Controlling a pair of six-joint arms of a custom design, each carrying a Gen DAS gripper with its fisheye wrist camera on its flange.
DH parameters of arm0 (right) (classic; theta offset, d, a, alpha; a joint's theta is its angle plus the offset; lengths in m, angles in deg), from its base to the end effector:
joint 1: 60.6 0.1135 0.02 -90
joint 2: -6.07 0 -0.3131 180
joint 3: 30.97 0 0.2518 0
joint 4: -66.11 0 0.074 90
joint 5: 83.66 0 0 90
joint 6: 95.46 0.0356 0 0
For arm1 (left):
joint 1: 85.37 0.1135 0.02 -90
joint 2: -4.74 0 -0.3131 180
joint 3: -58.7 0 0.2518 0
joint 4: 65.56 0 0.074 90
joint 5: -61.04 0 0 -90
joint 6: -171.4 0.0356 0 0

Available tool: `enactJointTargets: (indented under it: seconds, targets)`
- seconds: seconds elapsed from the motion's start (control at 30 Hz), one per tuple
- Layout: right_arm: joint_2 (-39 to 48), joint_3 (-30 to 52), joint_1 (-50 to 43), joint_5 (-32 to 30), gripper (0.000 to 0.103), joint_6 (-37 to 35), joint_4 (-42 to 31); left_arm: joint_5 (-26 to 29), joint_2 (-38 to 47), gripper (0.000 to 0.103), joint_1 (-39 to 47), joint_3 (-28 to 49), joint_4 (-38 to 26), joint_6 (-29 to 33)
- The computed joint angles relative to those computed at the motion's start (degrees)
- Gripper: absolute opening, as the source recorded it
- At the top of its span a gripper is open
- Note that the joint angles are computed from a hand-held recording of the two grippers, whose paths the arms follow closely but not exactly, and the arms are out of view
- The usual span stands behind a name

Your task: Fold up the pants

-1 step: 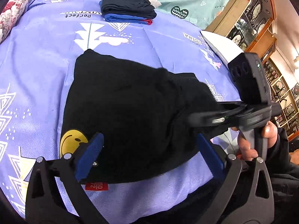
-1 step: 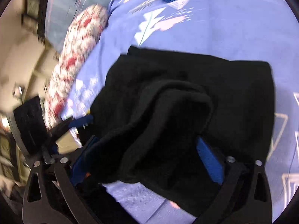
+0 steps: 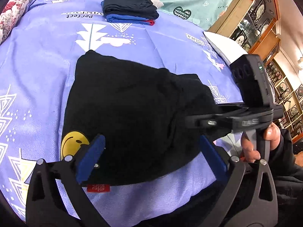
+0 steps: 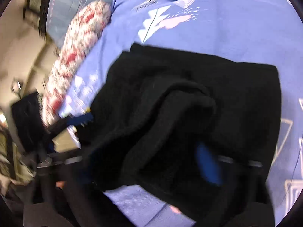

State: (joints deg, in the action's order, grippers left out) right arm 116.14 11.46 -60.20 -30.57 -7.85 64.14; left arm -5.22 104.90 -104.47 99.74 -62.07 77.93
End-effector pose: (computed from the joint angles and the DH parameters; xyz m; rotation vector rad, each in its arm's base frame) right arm 0.2588 0.0232 0.0787 -0.2233 2.6432 0.8752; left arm 0.2454 -0.1001 0.1176 0.5114 2.5057 -0.6805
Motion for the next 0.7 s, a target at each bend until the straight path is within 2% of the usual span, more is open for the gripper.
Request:
enactJointTargets:
  seconds: [0.1,0.17,0.27,0.33,0.37,0.4,0.5,0.53,0.6,0.7]
  targets:
    - [-4.6,-2.6,-2.7,-2.0,0.034,-0.8,2.0,0.9,-1.8,0.101,0.9,-0.9,0.5,0.2]
    - [-11.7,-4.3,-5.3,-2.7,0.033,-1.3,1.2,1.3,-3.1,0.101,0.9,-0.9,0.4,-0.5]
    - [-22.5,-3.8,-11.8,-3.2,0.033,-4.7,-7.1,2.1,-4.1,0.101,0.9,-1.2,0.1,0.3]
    - [-23.5,-2.1,-16.1,-2.0,0.035,-8.0,-13.0,2.1,-2.4,0.101,-0.2,-0.5,-0.2,0.9]
    - [-21.1,-1.6,-17.9,-0.5,0.039,-8.6,-13.6,1.9,-0.2,0.101,-1.2,0.4,-0.2,0.9]
    - [-17.2,-1.3,-19.0,0.9,0.048,-8.5,-12.5,1.4,2.2,0.101,-2.3,1.4,-0.1,0.8]
    - [-2.2,1.3,-18.7,5.0,0.062,-9.2,-10.6,-1.2,6.3,0.101,-4.4,3.3,-0.7,0.9]
    - [-0.9,0.6,-20.1,2.9,0.062,-10.1,-9.2,-1.3,5.6,0.101,-4.5,2.7,-0.3,1.1]
    - [-5.3,-0.5,-21.8,3.2,0.063,-11.0,-10.3,-0.5,3.1,0.101,-4.3,1.8,-0.8,1.5]
    - [-22.1,-3.7,-24.9,3.3,0.065,-10.9,-12.3,2.4,-0.7,0.101,-4.6,0.0,-0.4,3.3]
